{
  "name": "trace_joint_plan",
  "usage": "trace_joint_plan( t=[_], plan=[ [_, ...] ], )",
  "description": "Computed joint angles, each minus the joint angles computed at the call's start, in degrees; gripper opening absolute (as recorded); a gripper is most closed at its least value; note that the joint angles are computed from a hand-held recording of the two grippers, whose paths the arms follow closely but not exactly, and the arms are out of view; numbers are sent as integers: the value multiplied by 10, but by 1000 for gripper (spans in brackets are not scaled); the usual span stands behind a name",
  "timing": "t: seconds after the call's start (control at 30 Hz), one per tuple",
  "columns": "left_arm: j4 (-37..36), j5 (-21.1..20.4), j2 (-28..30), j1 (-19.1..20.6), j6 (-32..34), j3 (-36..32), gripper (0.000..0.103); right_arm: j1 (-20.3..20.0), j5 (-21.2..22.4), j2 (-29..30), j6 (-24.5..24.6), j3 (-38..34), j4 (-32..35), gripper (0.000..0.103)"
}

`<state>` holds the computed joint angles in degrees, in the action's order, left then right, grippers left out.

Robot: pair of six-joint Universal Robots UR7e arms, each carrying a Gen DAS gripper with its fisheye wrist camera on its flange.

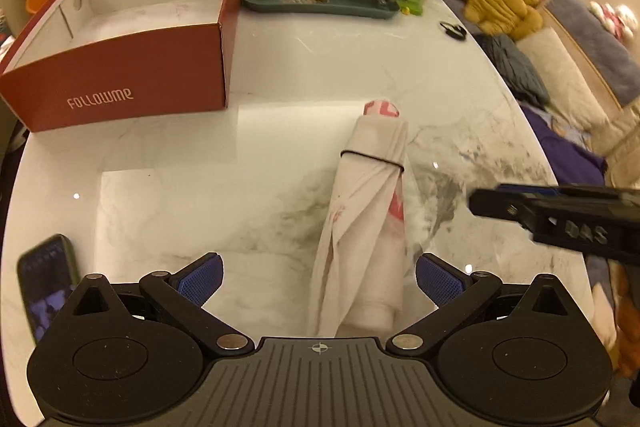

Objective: Fold shopping bag
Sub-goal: 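Lower the rolled bag onto the table with the right tool, then hold the bag with the left tool while the right tool pulls off the black elastic band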

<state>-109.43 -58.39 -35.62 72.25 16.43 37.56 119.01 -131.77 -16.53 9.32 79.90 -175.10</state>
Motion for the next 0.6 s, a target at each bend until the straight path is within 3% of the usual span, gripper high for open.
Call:
trace_joint_plan(
  t=[0.1,0.17,0.23,0.27,0.33,0.47,0.53,0.6],
  plan=[
    [-79,25,7,-9,42,42,103,-8,-2,-9,-69,15,-18,33],
    [-96,42,20,-13,62,48,91,-12,17,-11,-114,17,-27,33],
    [-56,43,35,-9,51,26,45,-14,37,-11,-165,15,-32,33],
    [-40,26,38,-5,35,18,40,-13,43,-8,-197,10,-34,33],
    [-28,0,34,2,37,20,37,-11,42,2,-263,-4,-35,33],
    [-33,-17,14,4,119,48,35,-10,48,29,-340,-51,18,30],
    [3,-27,22,8,119,18,35,-8,41,51,-365,-79,33,24],
    [14,-32,23,10,134,10,35,-8,23,73,-355,-116,78,15]
  ],
)
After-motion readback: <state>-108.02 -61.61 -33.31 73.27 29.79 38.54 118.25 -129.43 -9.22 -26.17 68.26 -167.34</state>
